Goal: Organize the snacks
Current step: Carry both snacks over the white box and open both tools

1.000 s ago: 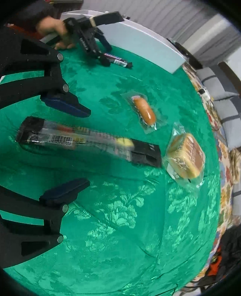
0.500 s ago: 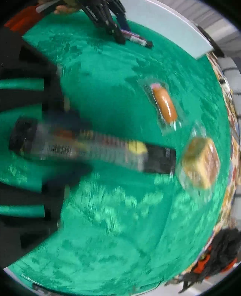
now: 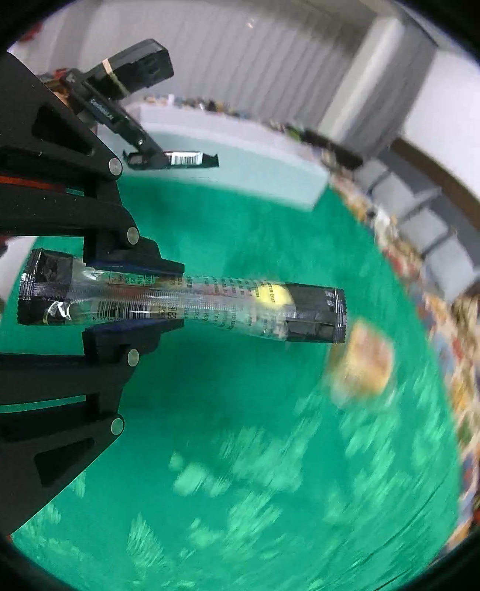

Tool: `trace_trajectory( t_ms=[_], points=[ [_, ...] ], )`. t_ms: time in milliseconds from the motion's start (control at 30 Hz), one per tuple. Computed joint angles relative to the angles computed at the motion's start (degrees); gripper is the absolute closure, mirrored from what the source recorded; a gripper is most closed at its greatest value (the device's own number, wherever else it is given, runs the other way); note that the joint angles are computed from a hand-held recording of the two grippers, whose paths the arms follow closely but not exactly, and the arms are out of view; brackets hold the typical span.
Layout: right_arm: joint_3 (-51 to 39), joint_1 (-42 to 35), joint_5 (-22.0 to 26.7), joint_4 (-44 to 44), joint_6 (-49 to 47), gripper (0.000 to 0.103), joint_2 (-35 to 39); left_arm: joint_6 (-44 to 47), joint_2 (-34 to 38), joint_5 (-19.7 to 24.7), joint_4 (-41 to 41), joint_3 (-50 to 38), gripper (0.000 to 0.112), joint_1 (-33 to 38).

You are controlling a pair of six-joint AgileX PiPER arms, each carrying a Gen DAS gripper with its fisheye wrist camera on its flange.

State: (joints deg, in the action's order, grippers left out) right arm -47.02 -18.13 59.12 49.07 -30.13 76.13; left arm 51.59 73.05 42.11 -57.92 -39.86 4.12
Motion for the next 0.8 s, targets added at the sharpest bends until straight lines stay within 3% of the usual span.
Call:
trace_trajectory(
  t_ms=[133,200,333,500,533,567,600,633,700,800],
  points=[
    [-8.90,12.69,-2.30,2.13,8.05,0.081,-0.21,2.65,-2.68,13.83,1.13,-7.17,0.096,19.06],
    [-15.33,20.93,-4.88,2.88,12.43,0.081,1.80,4.66,-1.17,16.04,2.02,-10.92,0.096,26.48],
    [-28.46,34.95,-8.87,2.21,18.36,0.081,9.64,8.00,4.90,13.56,5.88,-17.46,0.096,36.86],
    [-46.66,49.44,-13.21,-3.82,27.70,0.080,24.37,9.31,13.41,5.25,10.81,-21.10,0.093,41.11],
    [-50.84,51.92,-14.47,-5.37,29.49,0.074,28.32,8.96,14.57,3.08,11.78,-21.35,0.088,41.13],
    [-53.15,53.13,-15.58,-5.35,29.51,0.068,30.88,8.72,15.44,1.22,12.68,-21.11,0.068,41.15],
    [-54.95,54.24,-16.59,-6.29,30.41,0.051,32.97,8.34,15.68,-0.57,13.41,-20.20,0.044,41.05],
    [-55.77,55.67,-17.88,-9.52,32.83,0.042,34.10,8.14,15.58,-2.40,13.82,-19.28,0.038,41.26],
    [-54.64,57.10,-20.36,-17.22,37.71,0.042,33.86,11.69,13.30,-4.61,10.93,-15.86,0.034,43.19],
    [-44.81,56.47,-25.73,-21.80,36.28,0.038,29.13,15.76,9.48,-3.81,8.71,-11.96,0.028,45.23]
  ],
)
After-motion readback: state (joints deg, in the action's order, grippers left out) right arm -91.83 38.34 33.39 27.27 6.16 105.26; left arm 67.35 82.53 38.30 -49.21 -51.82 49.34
